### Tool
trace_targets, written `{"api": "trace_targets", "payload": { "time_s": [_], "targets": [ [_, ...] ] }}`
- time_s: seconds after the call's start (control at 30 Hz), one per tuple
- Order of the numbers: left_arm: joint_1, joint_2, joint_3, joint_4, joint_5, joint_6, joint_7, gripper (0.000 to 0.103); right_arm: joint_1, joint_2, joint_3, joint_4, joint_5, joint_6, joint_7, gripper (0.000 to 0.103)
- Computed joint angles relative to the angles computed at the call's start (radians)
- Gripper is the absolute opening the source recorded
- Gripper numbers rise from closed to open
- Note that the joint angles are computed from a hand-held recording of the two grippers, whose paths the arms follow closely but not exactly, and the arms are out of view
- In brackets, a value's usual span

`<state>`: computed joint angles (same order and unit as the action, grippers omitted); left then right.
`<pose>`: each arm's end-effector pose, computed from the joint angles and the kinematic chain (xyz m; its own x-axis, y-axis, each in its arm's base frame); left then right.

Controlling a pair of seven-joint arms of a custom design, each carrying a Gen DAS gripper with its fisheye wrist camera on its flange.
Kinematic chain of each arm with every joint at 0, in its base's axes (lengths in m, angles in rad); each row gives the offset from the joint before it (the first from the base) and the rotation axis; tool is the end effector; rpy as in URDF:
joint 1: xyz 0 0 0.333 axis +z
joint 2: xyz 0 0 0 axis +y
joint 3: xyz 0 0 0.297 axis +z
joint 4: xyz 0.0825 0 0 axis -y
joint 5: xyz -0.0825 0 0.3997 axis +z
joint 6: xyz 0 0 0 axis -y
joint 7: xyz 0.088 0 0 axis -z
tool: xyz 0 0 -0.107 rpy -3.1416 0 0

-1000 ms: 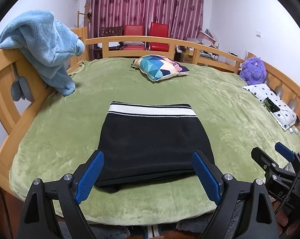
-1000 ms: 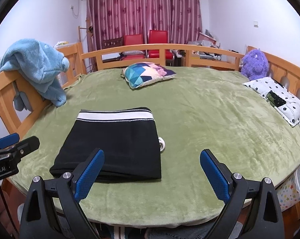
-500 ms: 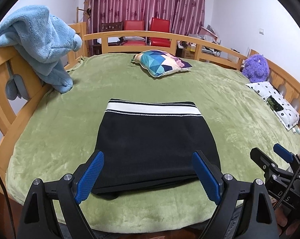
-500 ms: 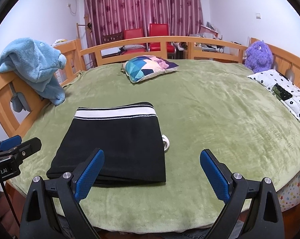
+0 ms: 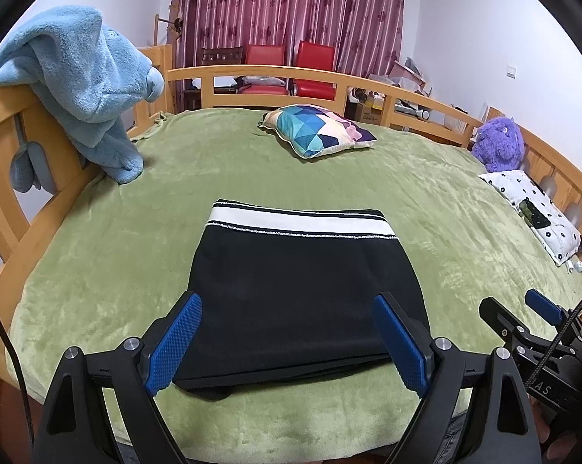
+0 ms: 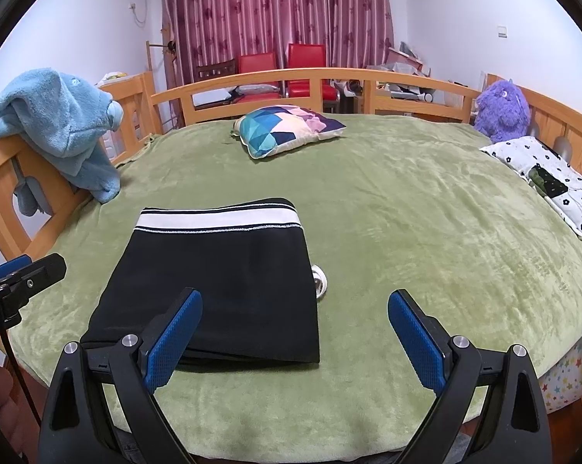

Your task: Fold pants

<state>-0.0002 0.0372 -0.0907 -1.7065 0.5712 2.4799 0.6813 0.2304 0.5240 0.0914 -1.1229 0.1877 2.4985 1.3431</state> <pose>0.6356 -0.0589 0.6186 0.4201 -0.9027 0.0933 -0.5582 -0.3381 -0.7577 0.7306 0.2198 0.5974 0.4296 -0.9010 -0.0596 -0.5994 -0.2352 -0.7651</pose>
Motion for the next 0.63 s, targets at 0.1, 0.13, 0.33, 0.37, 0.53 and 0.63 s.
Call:
{"api": "trace_targets", "payload": {
  "time_s": [0.1, 0.13, 0.33, 0.37, 0.53, 0.63],
  "targets": [
    [0.000, -0.003, 0.000, -0.003, 0.006, 0.004, -0.005, 0.090, 0.008, 0.009, -0.003, 0.011, -0.012, 0.002, -0.001, 0.096],
    [0.000, -0.006, 0.001, -0.006, 0.009, 0.006, -0.009, 0.090, 0.009, 0.012, -0.002, 0.014, -0.013, 0.003, -0.003, 0.096],
    [0.004, -0.014, -0.002, -0.011, 0.007, 0.016, -0.017, 0.090, 0.019, 0.003, -0.003, 0.000, -0.024, 0.014, -0.004, 0.096],
    [0.005, -0.013, -0.002, -0.008, 0.003, 0.015, -0.012, 0.090, 0.022, 0.005, -0.005, 0.004, -0.029, 0.013, -0.002, 0.096],
    [0.007, -0.019, -0.001, -0.010, 0.021, 0.025, -0.030, 0.091, 0.027, 0.011, -0.008, 0.028, -0.041, 0.013, 0.012, 0.096],
    [0.011, -0.023, 0.000, -0.022, 0.031, 0.040, -0.050, 0.093, 0.031, 0.003, -0.013, 0.013, -0.051, 0.028, 0.018, 0.096]
  ]
}}
